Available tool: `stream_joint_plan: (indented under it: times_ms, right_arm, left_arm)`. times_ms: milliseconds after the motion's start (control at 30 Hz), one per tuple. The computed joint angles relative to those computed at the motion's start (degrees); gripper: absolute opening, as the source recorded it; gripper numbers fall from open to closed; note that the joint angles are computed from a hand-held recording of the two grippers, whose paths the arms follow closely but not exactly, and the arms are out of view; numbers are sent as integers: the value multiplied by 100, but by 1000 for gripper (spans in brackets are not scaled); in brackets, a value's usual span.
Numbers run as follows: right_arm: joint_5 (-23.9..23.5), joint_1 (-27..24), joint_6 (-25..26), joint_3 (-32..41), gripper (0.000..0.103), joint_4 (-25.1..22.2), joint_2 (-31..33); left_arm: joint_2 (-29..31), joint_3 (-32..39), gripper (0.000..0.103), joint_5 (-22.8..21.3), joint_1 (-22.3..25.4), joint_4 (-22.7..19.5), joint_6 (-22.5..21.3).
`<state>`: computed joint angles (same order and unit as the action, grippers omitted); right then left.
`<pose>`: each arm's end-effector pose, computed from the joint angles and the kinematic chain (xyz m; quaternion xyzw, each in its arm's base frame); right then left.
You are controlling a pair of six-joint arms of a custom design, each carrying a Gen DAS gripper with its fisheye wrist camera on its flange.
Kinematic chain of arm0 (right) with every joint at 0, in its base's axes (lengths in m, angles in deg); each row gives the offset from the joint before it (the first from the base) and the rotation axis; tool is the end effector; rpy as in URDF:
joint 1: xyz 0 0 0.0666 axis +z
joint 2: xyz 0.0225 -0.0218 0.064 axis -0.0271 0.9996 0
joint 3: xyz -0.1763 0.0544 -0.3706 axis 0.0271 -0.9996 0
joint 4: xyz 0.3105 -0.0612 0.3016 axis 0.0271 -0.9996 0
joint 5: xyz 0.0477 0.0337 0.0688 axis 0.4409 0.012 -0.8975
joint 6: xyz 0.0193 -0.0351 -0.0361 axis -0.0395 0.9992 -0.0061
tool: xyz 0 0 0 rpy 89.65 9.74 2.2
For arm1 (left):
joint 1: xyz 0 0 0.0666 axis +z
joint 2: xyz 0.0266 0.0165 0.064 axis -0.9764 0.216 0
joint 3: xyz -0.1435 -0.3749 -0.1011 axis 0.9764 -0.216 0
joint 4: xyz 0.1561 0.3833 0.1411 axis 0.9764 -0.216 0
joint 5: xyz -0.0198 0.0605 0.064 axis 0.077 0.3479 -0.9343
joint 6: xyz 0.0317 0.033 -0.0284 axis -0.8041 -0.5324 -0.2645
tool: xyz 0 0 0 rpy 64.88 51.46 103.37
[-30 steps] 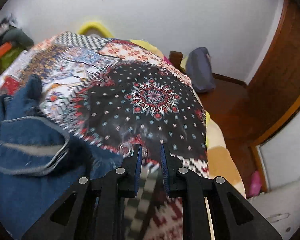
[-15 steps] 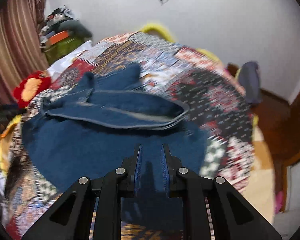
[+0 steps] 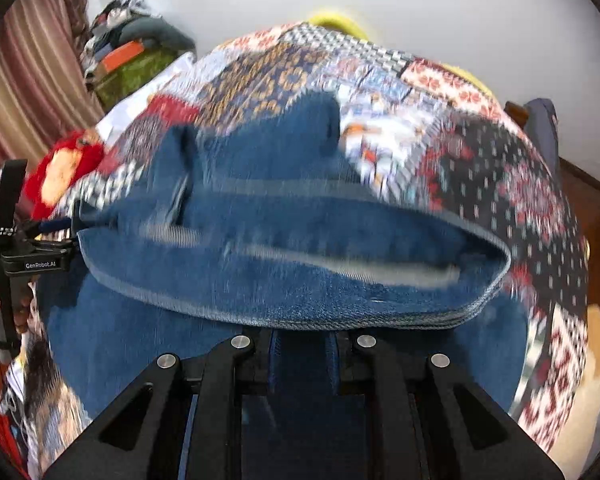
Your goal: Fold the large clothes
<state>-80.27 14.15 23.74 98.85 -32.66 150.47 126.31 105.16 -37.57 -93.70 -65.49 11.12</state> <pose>0.4607 0.1234 0.3917 0.1435 0.9480 0.0381 0.2814 0.6249 -0.1847 0.3949 0.2321 0.9490 -0.0491 0.2075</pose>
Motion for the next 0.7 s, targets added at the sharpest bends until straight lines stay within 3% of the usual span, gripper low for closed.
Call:
stream_joint_plan:
  times_ms: [167, 300, 467, 700]
  right_arm:
    - [222, -265, -137, 157, 15, 351, 158]
    - [407, -278, -295, 212, 15, 392, 268]
    - [1222, 160, 205, 439, 15, 1, 208]
    - [1486, 920, 563, 519, 15, -183, -112]
  left_arm:
    - [353, 609, 99, 74, 131, 159, 475]
    - [637, 954, 102, -19, 81, -177, 450]
    - [79, 406, 102, -77, 15, 322, 296]
    - [-735, -198, 102, 372, 137, 572, 73]
